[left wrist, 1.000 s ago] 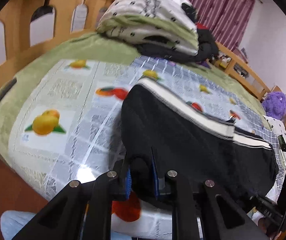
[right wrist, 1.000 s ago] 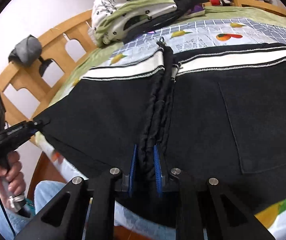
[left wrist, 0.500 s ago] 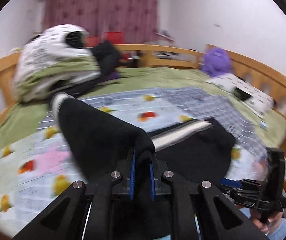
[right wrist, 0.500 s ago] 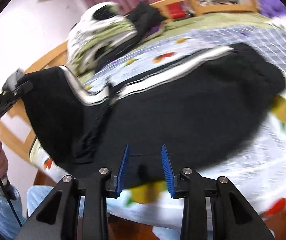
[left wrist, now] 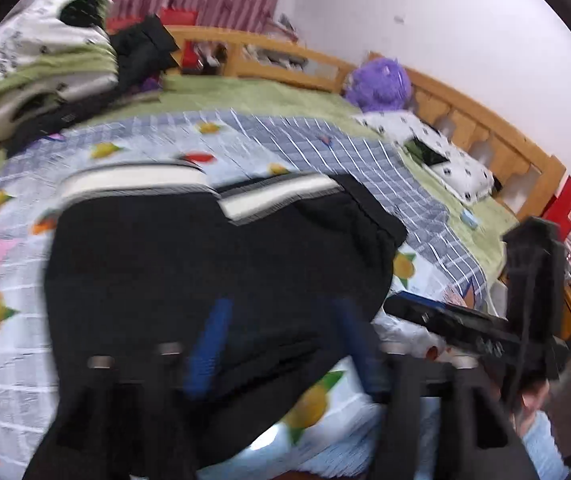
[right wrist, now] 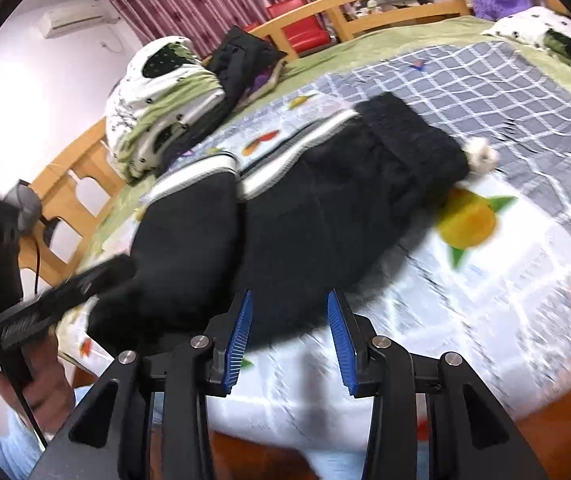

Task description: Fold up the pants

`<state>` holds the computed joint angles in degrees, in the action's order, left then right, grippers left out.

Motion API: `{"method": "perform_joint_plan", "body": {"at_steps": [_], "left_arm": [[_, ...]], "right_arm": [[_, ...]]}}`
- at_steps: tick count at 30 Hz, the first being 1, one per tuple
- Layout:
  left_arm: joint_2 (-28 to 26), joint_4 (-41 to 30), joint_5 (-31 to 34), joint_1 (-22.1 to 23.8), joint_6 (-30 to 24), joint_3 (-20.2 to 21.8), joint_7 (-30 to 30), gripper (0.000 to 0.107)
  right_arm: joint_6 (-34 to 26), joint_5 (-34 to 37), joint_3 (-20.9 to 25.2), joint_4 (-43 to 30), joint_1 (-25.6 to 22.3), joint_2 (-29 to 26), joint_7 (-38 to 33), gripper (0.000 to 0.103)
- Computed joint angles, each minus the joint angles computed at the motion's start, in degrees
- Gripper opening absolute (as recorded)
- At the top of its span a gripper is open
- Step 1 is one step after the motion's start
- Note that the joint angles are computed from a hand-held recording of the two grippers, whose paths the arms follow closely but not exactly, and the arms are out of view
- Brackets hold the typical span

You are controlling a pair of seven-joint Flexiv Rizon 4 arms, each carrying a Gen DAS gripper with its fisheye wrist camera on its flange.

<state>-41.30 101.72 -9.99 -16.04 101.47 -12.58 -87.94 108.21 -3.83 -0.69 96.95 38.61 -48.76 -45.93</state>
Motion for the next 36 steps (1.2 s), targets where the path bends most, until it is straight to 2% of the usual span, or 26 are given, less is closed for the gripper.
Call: {"method": "perform_joint_plan", "body": {"at_steps": [1, 4, 7, 8, 10, 12, 13, 14, 16, 18, 20, 25, 27, 30, 32, 34, 35, 36], "left_arm": [[1.35, 2.40, -0.24, -0.37, 2.76, 1.61, -1.19, 0.068], [4.79, 7.29, -3.27, -2.24, 4.90, 7.11, -4.51, 0.068], [7.38, 12.41, -6.13, -1.58, 6.66, 9.78, -8.16, 0.068], [7.44, 13.31, -7.45, -0.38, 7.57, 8.55, -7.95, 0.068], [8.28, 16.19, -5.57, 4.59, 8.66, 5.57, -12.96, 0.068], [8.26, 17.92, -3.89, 8.75, 9.62, 2.82, -16.00, 0.068], [8.16, 18.26, -3.59, 8.91, 9.96, 3.19, -16.80, 0.068], [8.09, 18.57, -3.50, 8.62, 10.23, 4.00, -17.34, 0.068], [7.51, 18.17, -3.01, 8.40, 9.96, 4.55, -17.80, 0.068], [6.92, 17.32, -1.03, 10.20, 9.39, 2.79, -17.95, 0.068], [6.50, 16.47, 0.18, 10.74, 8.90, 2.01, -17.86, 0.068], [3.85, 11.82, 3.18, 11.58, 6.80, -1.31, -16.14, 0.068], [2.76, 10.07, 4.37, 12.16, 5.84, -3.37, -15.04, 0.068], [1.66, 8.13, 5.07, 11.62, 5.45, -4.29, -13.51, 0.068], [0.80, 6.37, 4.82, 10.50, 3.95, -4.30, -12.37, 0.068], [0.01, 4.62, 4.61, 9.56, 1.71, -4.37, -10.63, 0.068], [-0.12, 4.26, 4.23, 8.89, 1.30, -4.05, -10.13, 0.068], [-0.21, 3.82, 3.95, 8.29, 0.54, -3.82, -9.44, 0.068]], "right_arm": [[0.11, -1.13, 1.85, -1.75, -1.54, -1.06, 0.00, 0.044], [-0.83, -6.80, 9.75, -10.15, -7.30, -6.40, 0.60, 0.056], [-8.59, -13.04, 17.81, -21.06, -11.73, -13.22, 1.73, 0.057], [-12.65, -14.74, 20.71, -25.19, -12.73, -15.74, 1.32, 0.057], [-21.05, -13.57, 23.51, -32.12, -12.25, -19.06, -1.28, 0.057], [-22.40, -16.21, 20.34, -34.81, -9.82, -20.04, 0.78, 0.053], [-24.79, -13.96, 19.80, -36.17, -8.79, -19.86, -2.09, 0.032], [-25.45, -15.44, 19.79, -36.40, -8.79, -19.64, -2.12, 0.020], [-22.65, -14.08, 19.21, -34.02, -8.95, -17.67, -3.75, 0.012], [-17.51, -12.51, 16.72, -29.54, -8.83, -13.77, -5.02, 0.011], [-15.16, -11.62, 10.44, -25.21, -6.50, -9.03, -4.60, 0.011], [-14.51, -11.65, -0.07, -17.75, -3.25, -1.76, -3.53, 0.011], [-13.84, -11.22, -7.14, -13.52, -0.10, 0.60, -1.51, 0.011], [-13.12, -9.95, -11.93, -9.23, 1.16, 1.31, 1.01, 0.011], [-15.61, -9.58, -13.38, -9.00, 0.76, -0.42, 3.03, 0.011], [-18.36, -9.97, -11.58, -10.24, -1.57, -2.60, 5.09, 0.011], [-16.42, -7.59, -9.38, -10.20, -3.19, -3.72, 3.70, 0.012], [-12.94, -8.93, -9.04, -8.87, -3.93, -3.85, 5.25, 0.013]]}}
